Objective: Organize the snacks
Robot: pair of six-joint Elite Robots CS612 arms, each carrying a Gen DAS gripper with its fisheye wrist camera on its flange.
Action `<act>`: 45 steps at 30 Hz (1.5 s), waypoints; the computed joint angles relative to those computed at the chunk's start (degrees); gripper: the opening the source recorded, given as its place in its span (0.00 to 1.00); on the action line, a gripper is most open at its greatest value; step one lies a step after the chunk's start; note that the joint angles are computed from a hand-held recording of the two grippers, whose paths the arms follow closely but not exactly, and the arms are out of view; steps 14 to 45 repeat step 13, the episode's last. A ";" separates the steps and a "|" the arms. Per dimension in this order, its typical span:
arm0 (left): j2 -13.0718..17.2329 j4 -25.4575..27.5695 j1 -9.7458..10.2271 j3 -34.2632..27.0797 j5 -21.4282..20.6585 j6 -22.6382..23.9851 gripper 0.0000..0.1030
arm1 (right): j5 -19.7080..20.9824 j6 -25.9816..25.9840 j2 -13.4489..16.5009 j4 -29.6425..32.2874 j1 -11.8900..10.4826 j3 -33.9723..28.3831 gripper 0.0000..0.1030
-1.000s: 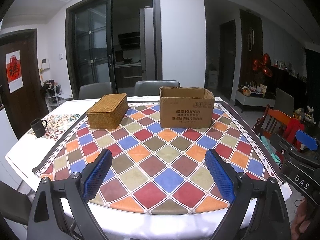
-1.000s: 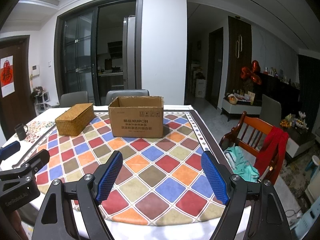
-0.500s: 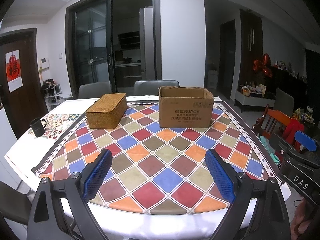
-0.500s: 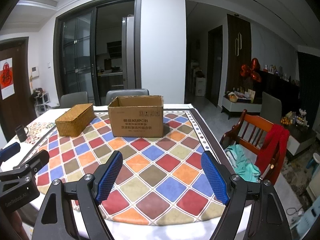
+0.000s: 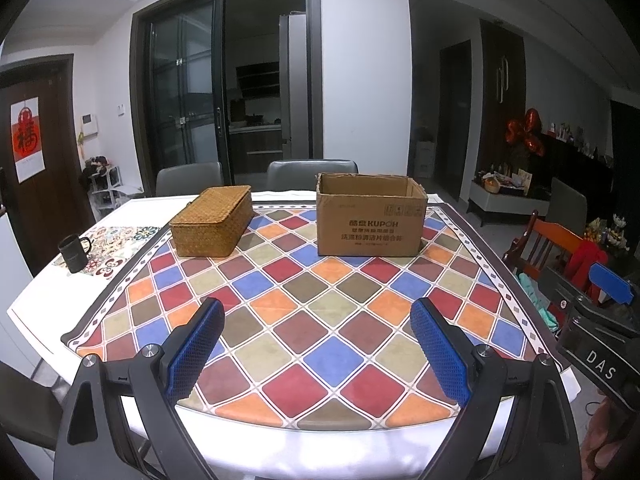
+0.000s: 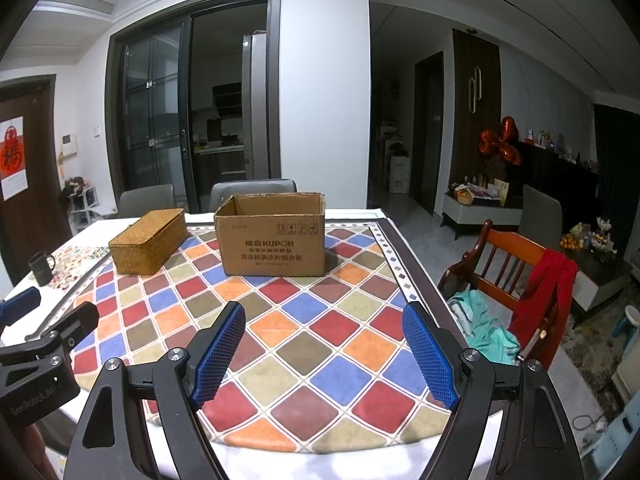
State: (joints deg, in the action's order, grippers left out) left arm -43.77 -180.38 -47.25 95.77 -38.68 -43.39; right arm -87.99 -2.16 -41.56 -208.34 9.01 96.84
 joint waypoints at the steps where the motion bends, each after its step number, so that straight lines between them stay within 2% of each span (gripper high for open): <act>1: 0.07 0.23 -0.09 -0.13 0.14 -0.10 0.92 | -0.05 -0.06 0.04 0.09 0.03 -0.09 0.79; 13: 0.69 0.00 0.17 -1.28 0.04 0.98 0.97 | -0.42 0.52 0.32 0.47 -0.11 -0.66 0.79; 45: 0.69 0.00 0.17 -1.28 0.04 0.98 0.97 | -0.42 0.52 0.32 0.47 -0.11 -0.66 0.79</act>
